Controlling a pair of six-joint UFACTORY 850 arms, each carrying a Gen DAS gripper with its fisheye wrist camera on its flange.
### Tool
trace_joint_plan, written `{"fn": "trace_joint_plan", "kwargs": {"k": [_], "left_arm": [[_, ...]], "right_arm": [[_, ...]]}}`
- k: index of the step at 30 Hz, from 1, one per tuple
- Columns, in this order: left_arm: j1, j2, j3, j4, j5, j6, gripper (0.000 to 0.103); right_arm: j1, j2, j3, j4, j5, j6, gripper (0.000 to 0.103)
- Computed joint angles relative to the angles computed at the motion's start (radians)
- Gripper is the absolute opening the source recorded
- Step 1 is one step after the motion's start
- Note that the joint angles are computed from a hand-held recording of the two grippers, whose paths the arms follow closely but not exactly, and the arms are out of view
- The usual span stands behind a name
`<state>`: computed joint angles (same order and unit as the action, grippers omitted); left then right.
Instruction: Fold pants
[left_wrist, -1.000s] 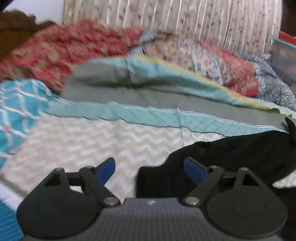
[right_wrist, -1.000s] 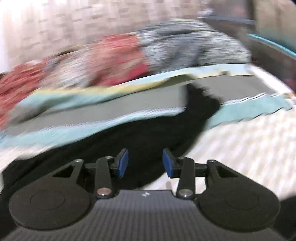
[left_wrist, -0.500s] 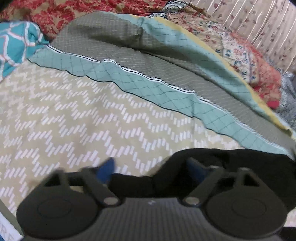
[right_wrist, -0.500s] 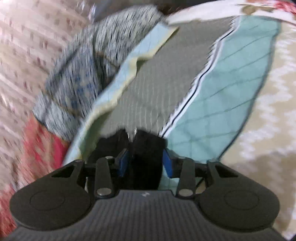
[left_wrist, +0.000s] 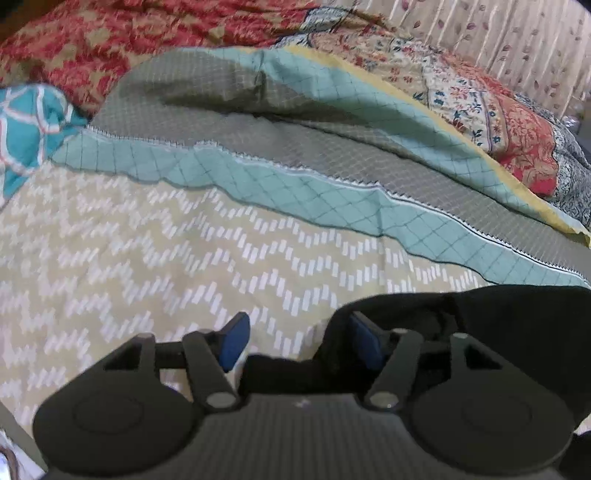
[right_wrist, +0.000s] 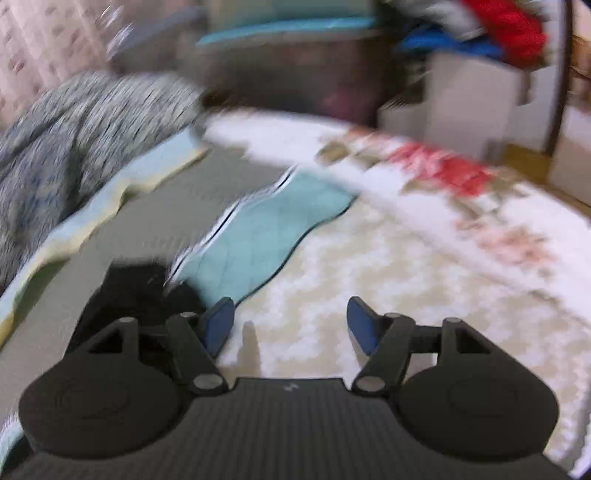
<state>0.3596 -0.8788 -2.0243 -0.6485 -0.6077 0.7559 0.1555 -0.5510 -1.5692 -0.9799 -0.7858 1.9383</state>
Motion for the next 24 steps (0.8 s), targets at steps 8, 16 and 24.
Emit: {"fn": "trace_joint_plan", "kwargs": {"k": [8,16,24], "left_arm": [[-0.024,0.05,0.07,-0.094,0.124,0.35,0.077],[-0.053,0.049,0.118,-0.044,0.164,0.514,0.057],[-0.05,0.108,0.212,-0.19,0.19,0.656,0.006]], "right_arm": [[0.011,-0.181,-0.298,0.123,0.135,-0.254,0.067],[0.013,-0.508,-0.739,0.305,-0.109,-0.468,0.069],[0.021,-0.277,-0.386,0.113,0.057,-0.238,0.007]]}}
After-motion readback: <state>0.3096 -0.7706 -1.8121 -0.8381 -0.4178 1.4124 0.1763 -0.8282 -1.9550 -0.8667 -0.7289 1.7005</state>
